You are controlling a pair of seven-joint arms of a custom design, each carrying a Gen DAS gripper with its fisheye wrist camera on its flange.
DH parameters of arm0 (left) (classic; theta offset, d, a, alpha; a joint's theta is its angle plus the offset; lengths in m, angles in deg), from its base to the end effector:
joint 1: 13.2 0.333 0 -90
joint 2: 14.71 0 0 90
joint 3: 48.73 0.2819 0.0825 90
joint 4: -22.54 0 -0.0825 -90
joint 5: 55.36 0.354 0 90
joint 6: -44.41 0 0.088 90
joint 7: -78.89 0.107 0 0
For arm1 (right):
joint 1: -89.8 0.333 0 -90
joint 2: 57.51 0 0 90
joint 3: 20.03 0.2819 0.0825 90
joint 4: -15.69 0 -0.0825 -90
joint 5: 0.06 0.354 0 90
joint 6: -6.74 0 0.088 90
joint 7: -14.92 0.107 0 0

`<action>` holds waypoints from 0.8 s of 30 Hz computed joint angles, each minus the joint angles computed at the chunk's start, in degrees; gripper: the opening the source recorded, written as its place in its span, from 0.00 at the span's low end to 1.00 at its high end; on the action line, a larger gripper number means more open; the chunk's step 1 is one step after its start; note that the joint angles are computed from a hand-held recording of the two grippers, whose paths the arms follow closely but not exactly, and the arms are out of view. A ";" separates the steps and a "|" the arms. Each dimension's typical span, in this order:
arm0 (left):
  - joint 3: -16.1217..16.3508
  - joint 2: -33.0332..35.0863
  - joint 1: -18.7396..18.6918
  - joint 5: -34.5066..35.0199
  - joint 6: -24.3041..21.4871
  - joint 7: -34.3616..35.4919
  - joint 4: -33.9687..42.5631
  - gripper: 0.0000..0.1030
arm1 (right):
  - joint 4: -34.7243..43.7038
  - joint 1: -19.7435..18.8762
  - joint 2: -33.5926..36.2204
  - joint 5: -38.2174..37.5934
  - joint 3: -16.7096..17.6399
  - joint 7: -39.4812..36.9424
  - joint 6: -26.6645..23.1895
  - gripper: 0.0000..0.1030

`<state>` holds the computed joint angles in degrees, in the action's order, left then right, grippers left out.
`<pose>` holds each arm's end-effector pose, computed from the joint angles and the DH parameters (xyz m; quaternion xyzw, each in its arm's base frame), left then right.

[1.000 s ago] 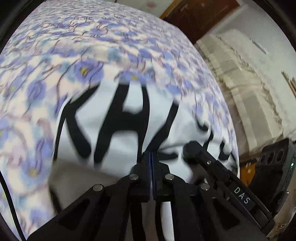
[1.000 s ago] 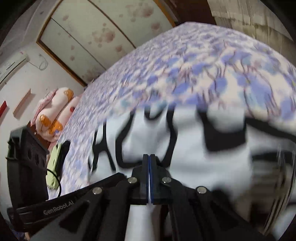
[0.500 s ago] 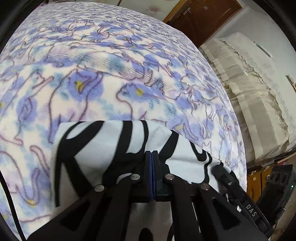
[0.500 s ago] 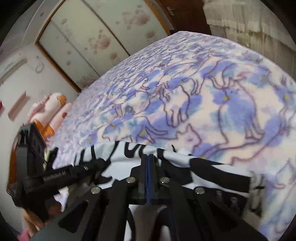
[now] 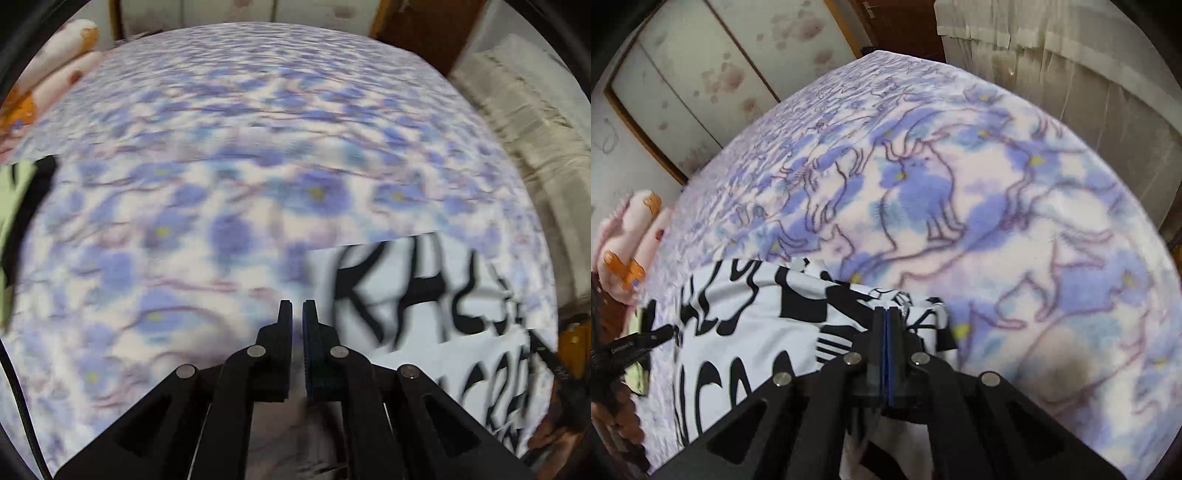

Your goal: Fold large clothes

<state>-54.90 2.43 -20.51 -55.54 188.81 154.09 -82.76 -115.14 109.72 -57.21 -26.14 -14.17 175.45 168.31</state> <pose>0.6103 -0.1413 0.3925 -0.7064 0.6813 -0.1725 0.0842 0.4692 0.2508 0.3923 -0.5349 0.7955 -0.1105 0.2623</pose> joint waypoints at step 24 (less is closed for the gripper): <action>-2.72 -21.26 2.37 -6.14 -4.57 -3.65 -25.14 0.71 | -18.60 4.81 -23.95 23.36 -0.41 -10.78 -8.18 0.29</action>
